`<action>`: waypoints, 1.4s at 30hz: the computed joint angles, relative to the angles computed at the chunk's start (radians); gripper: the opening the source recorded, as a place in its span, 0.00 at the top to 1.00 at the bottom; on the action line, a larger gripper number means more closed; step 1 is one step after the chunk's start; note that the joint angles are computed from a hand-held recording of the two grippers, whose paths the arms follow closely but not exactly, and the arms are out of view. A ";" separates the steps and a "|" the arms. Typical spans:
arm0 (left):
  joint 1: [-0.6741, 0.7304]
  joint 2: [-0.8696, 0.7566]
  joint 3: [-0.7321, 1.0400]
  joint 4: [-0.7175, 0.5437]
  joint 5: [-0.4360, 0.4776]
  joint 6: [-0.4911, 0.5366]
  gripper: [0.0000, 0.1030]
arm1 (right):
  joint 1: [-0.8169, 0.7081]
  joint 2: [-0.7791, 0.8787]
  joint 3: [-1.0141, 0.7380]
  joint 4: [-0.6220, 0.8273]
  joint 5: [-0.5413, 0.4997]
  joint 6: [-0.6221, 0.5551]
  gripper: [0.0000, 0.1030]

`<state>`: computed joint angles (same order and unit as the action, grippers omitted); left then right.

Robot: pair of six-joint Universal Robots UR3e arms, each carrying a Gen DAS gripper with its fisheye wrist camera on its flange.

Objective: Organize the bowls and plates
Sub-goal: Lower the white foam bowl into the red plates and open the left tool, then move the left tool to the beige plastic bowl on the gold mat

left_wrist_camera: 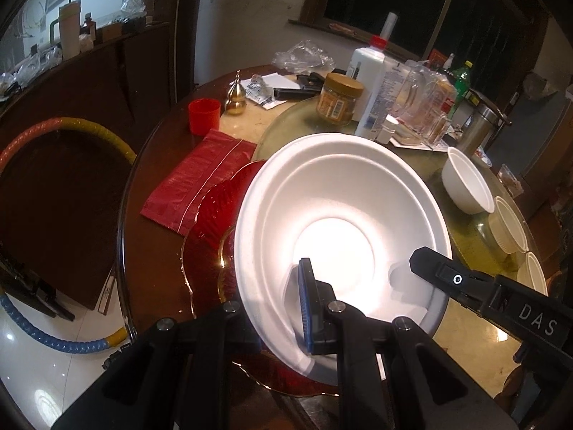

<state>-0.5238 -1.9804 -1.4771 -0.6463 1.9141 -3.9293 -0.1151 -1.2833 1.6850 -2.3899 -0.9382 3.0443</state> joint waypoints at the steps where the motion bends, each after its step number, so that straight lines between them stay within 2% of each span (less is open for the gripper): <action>1: 0.000 -0.003 0.005 -0.006 -0.001 -0.001 0.86 | 0.003 0.008 -0.007 0.003 -0.004 0.001 0.93; 18: 0.028 -0.043 0.036 -0.059 -0.031 -0.008 0.85 | 0.051 0.098 -0.096 0.036 -0.086 -0.001 0.90; 20: 0.033 -0.045 0.038 -0.069 -0.039 -0.014 0.79 | 0.058 0.113 -0.114 0.054 -0.093 -0.003 0.90; 21: 0.035 -0.046 0.040 -0.075 -0.043 -0.016 0.63 | 0.059 0.116 -0.118 0.057 -0.099 -0.004 0.90; 22: 0.039 -0.040 0.027 -0.058 -0.055 -0.016 0.48 | 0.063 0.117 -0.121 0.055 -0.112 -0.002 0.83; 23: 0.040 -0.033 0.014 -0.033 -0.060 -0.018 0.40 | 0.060 0.114 -0.113 0.040 -0.116 0.004 0.80; 24: 0.034 -0.025 0.017 -0.044 -0.039 -0.036 0.39 | 0.050 0.106 -0.103 0.026 -0.107 0.007 0.68; 26: 0.035 -0.008 -0.002 -0.024 -0.025 -0.046 0.36 | 0.028 0.087 -0.091 0.032 -0.068 -0.007 0.58; 28: 0.039 0.026 -0.048 0.020 -0.023 -0.064 0.27 | 0.019 0.060 -0.069 0.015 -0.067 -0.010 0.39; 30: 0.035 0.057 -0.091 0.075 -0.005 -0.079 0.21 | -0.010 0.016 -0.012 -0.048 -0.024 -0.018 0.28; 32: 0.009 0.059 -0.093 0.100 0.048 -0.073 0.21 | -0.048 -0.040 0.050 -0.096 0.032 -0.036 0.22; 35: -0.052 0.037 -0.052 0.130 0.146 -0.022 0.19 | -0.103 -0.126 0.144 -0.174 0.114 -0.088 0.22; 38: -0.137 -0.035 0.016 0.243 0.292 0.122 0.15 | -0.166 -0.205 0.267 -0.307 0.162 -0.115 0.21; 39: -0.174 -0.077 0.042 0.317 0.357 0.210 0.13 | -0.203 -0.237 0.313 -0.326 0.170 -0.147 0.20; 40: -0.206 -0.124 0.079 0.386 0.405 0.319 0.02 | -0.220 -0.259 0.317 -0.263 0.151 -0.197 0.14; 42: -0.240 -0.184 0.152 0.402 0.436 0.424 0.00 | -0.268 -0.281 0.285 -0.060 0.139 -0.283 0.07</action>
<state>-0.7642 -2.1648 -1.3253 -0.2448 2.3496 -3.5055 -0.3831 -1.5642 1.9701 -2.4494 -0.7992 2.7617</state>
